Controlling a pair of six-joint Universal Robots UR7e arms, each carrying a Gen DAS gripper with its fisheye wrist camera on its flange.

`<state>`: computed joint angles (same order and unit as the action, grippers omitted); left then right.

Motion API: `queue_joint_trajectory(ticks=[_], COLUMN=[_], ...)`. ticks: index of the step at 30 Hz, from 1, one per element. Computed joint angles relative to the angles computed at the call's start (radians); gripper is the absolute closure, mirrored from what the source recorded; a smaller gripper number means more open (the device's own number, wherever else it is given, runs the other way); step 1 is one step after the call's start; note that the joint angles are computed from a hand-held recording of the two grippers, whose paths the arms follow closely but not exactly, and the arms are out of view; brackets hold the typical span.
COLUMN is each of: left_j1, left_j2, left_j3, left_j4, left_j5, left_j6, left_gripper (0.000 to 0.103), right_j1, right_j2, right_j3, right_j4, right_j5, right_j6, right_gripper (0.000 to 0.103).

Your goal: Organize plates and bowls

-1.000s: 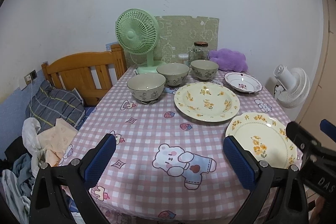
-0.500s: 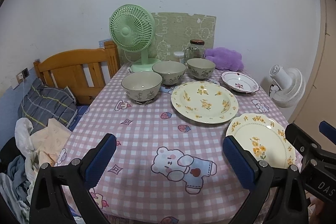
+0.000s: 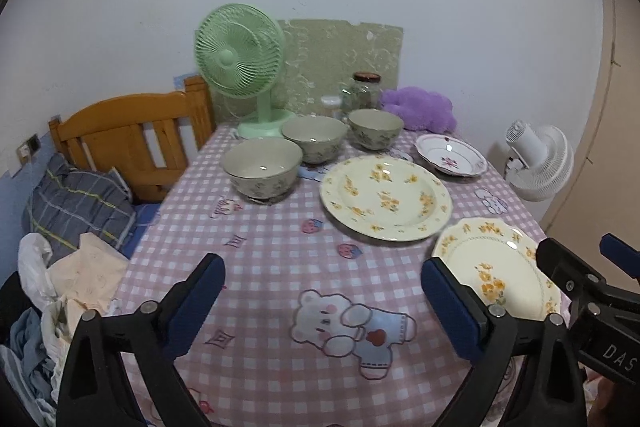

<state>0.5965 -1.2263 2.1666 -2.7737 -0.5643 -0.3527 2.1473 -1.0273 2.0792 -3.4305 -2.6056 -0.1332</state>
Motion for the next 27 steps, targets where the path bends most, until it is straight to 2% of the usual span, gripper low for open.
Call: queue_joint_trajectory(ticks=[5, 9, 12, 16, 27], left_j1=[0.018, 0.031, 0.038, 0.038, 0.063], left_j2=[0.057, 0.104, 0.150, 0.206, 0.358], left_j3=[-0.049, -0.088, -0.127, -0.170, -0.280], left_j4=[0.025, 0.062, 0.087, 0.124, 0.214], left_j5=[-0.050, -0.094, -0.096, -0.071, -0.115], left_j6=[0.014, -0.014, -0.034, -0.101, -0.222], left_gripper=[0.008, 0.014, 0.021, 0.021, 0.021], right_j1=[-0.028, -0.073, -0.113, -0.165, -0.312], right_j2=[-0.026, -0.065, -0.096, -0.123, -0.179], right_j3=[0.011, 0.027, 0.035, 0.030, 0.024], right_j4=[0.036, 0.053, 0.083, 0.118, 0.220], right_j5=[-0.011, 0.033, 0.064, 0.103, 0.215], right_j6=[0.028, 0.020, 0.024, -0.009, -0.084], right_gripper=[0.000, 0.006, 0.006, 0.006, 0.009])
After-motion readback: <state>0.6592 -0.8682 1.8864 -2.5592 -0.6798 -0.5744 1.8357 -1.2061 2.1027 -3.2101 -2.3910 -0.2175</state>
